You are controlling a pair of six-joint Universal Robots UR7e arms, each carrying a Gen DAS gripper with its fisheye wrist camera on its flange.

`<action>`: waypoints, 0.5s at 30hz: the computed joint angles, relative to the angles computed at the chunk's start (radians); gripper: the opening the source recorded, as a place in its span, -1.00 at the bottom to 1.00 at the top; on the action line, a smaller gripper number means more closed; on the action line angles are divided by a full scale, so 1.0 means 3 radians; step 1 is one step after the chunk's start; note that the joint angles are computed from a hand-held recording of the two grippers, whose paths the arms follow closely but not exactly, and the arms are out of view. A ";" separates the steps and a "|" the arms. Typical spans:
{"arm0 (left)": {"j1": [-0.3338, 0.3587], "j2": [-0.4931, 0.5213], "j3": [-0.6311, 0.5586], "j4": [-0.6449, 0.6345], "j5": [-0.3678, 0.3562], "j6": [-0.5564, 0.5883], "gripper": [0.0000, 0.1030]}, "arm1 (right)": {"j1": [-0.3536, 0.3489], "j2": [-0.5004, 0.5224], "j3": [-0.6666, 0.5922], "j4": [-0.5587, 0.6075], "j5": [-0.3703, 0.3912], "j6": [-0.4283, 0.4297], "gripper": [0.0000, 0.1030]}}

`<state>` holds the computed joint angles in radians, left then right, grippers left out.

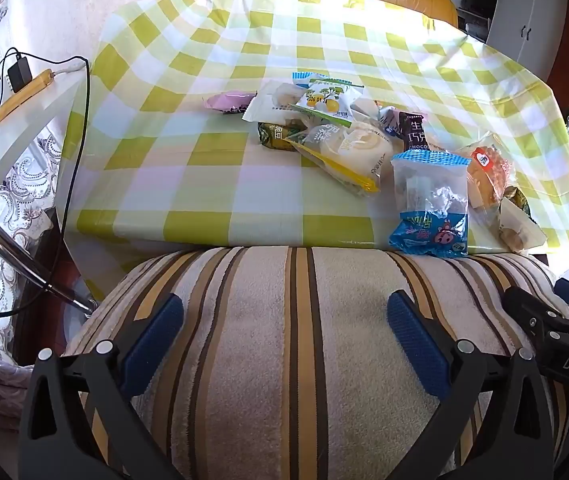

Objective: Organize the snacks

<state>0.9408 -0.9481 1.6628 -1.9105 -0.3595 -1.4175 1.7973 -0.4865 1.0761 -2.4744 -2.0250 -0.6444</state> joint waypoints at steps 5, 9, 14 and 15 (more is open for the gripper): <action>-0.0002 0.0002 -0.0005 0.0013 -0.0001 -0.0009 0.92 | 0.0003 0.0005 -0.0007 -0.0001 -0.0006 -0.0002 0.97; -0.0002 0.0004 -0.0009 0.0020 -0.0001 -0.0014 0.92 | 0.0001 0.0003 -0.0006 0.0003 -0.0001 0.0000 0.97; -0.0003 0.0007 -0.0014 0.0030 -0.0001 -0.0021 0.92 | 0.0000 0.0003 -0.0003 0.0000 0.0000 0.0000 0.97; -0.0003 0.0007 -0.0014 0.0030 -0.0001 -0.0021 0.92 | 0.0000 0.0003 -0.0003 0.0000 0.0000 0.0000 0.97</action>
